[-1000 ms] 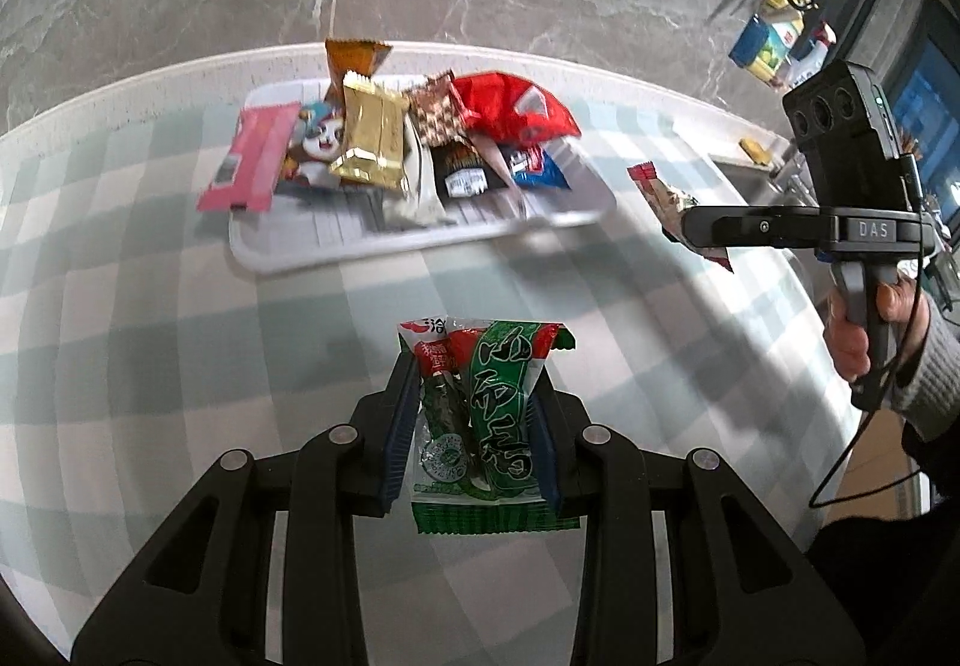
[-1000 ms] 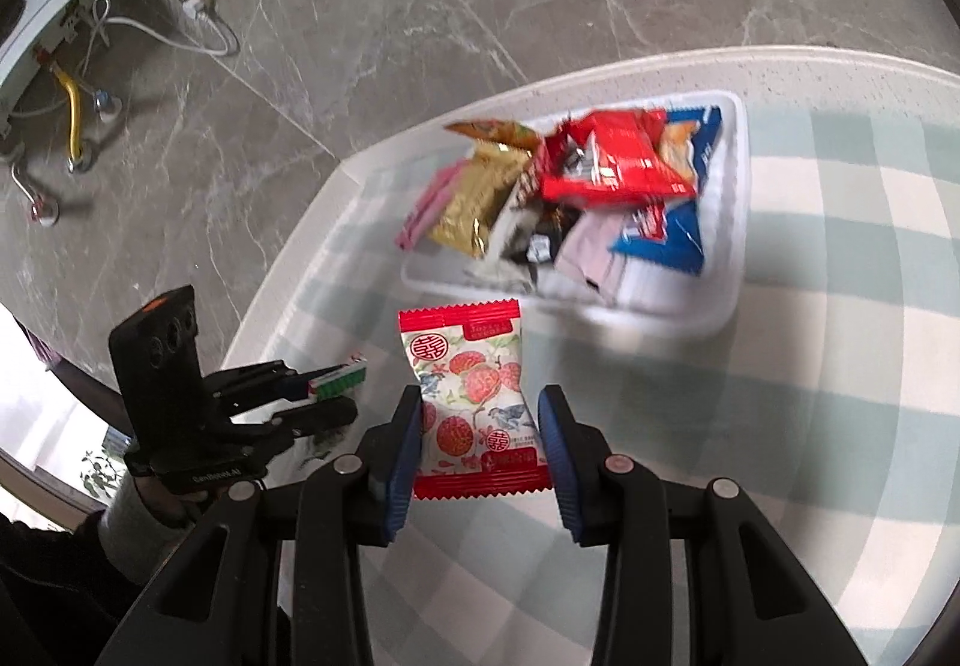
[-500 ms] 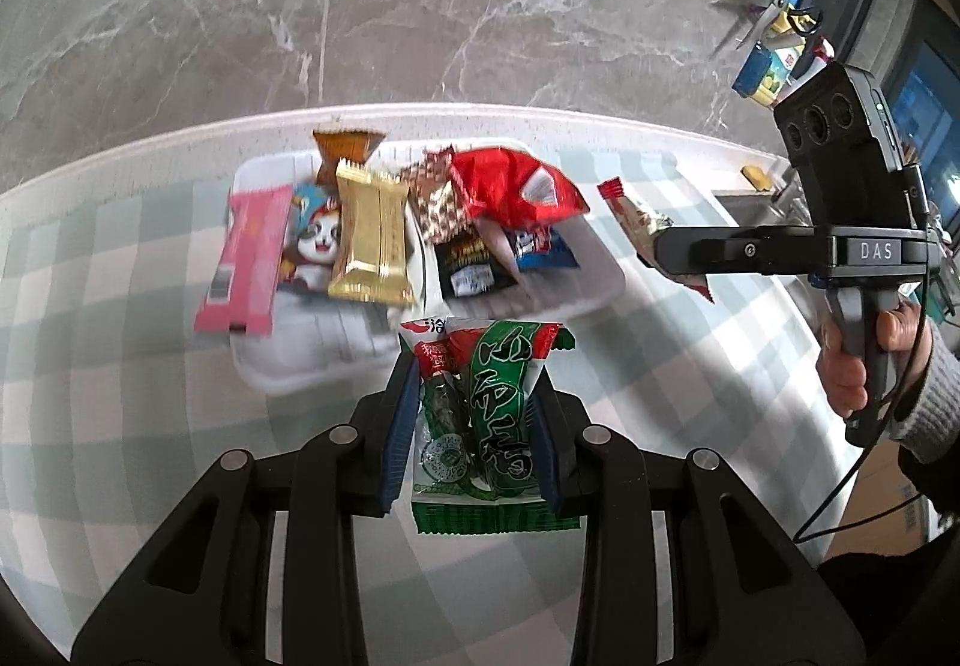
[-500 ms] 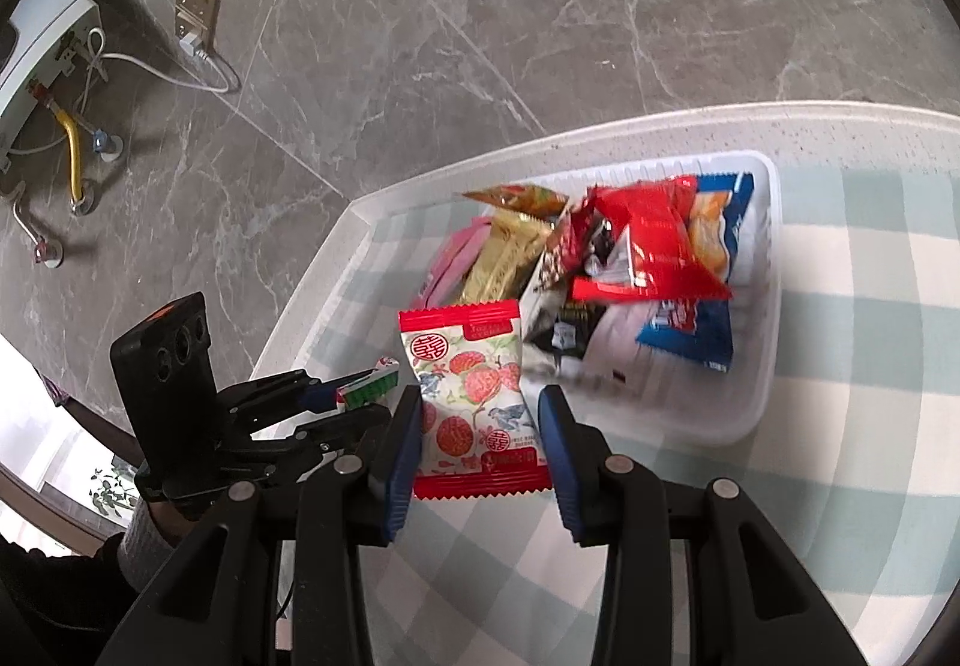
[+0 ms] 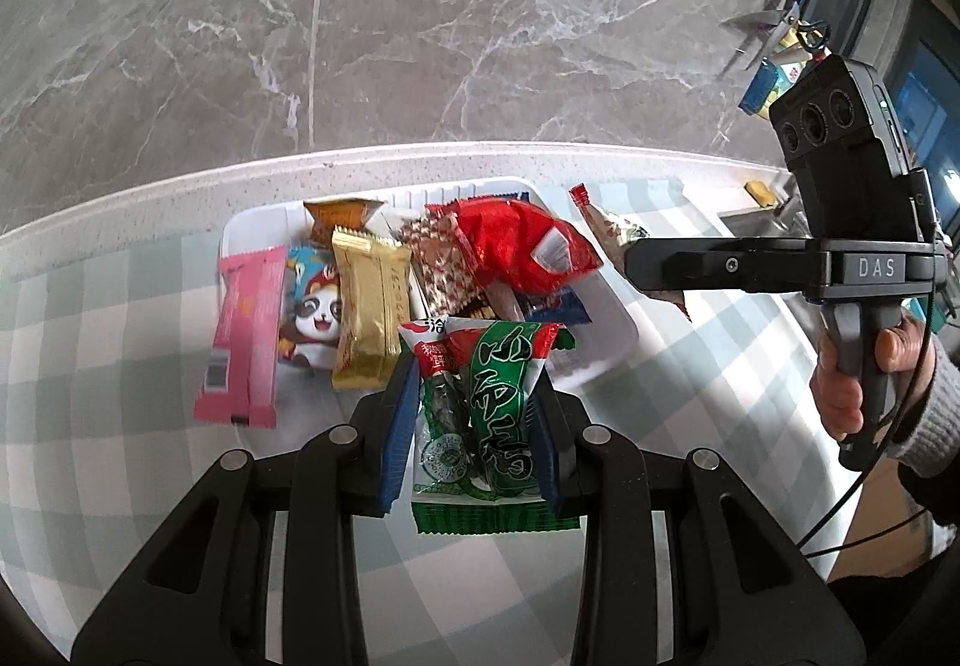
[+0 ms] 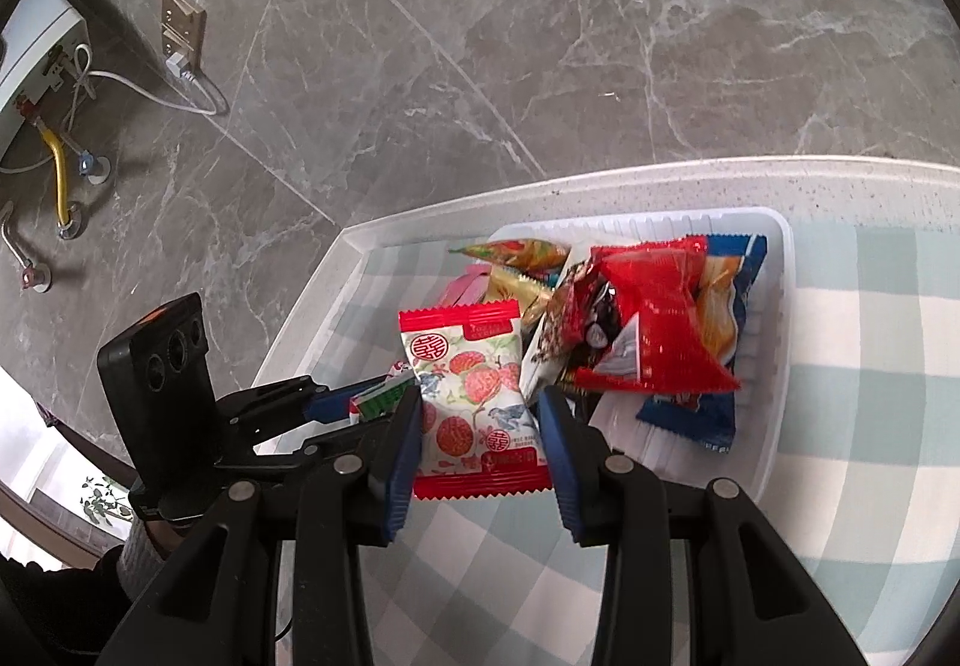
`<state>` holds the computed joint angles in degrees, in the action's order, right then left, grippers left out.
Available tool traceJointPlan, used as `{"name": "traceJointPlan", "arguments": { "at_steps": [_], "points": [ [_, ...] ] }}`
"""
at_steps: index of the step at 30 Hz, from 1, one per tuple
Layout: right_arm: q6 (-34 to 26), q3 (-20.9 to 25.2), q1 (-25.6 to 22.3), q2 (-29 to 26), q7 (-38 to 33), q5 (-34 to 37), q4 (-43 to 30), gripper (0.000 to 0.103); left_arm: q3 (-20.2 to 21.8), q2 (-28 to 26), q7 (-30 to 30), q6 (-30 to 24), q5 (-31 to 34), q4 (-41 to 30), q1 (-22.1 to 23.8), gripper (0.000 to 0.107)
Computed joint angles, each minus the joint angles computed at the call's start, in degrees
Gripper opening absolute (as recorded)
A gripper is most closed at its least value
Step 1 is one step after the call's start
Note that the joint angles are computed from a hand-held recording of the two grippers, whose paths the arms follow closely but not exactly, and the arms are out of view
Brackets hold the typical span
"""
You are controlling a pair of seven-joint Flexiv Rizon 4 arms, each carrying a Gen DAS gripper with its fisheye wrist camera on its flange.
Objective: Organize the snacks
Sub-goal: 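Carry both packets over the white tray, then lower both packets into the tray and open both tools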
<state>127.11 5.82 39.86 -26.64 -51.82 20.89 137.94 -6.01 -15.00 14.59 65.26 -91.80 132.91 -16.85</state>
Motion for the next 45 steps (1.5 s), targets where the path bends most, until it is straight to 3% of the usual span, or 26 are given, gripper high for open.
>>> {"name": "traceJointPlan", "arguments": {
  "at_steps": [28,39,45],
  "points": [
    [-6.5,-5.4,-2.5,-3.3,-0.7,-3.2,-5.7,0.042,-3.3,-8.8,-0.1,6.5,0.7,-11.4,-0.8,0.031],
    [-9.4,-8.9,-0.5,-4.5,-1.2,-3.2,-6.9,0.042,-4.2,-11.9,3.1,10.5,-2.2,-14.7,-2.9,0.033],
    [-11.6,-13.0,3.2,-4.8,-1.9,-2.3,-7.2,0.043,-3.9,-13.6,5.2,12.6,-4.3,-16.3,-4.4,0.033]
  ]
}}
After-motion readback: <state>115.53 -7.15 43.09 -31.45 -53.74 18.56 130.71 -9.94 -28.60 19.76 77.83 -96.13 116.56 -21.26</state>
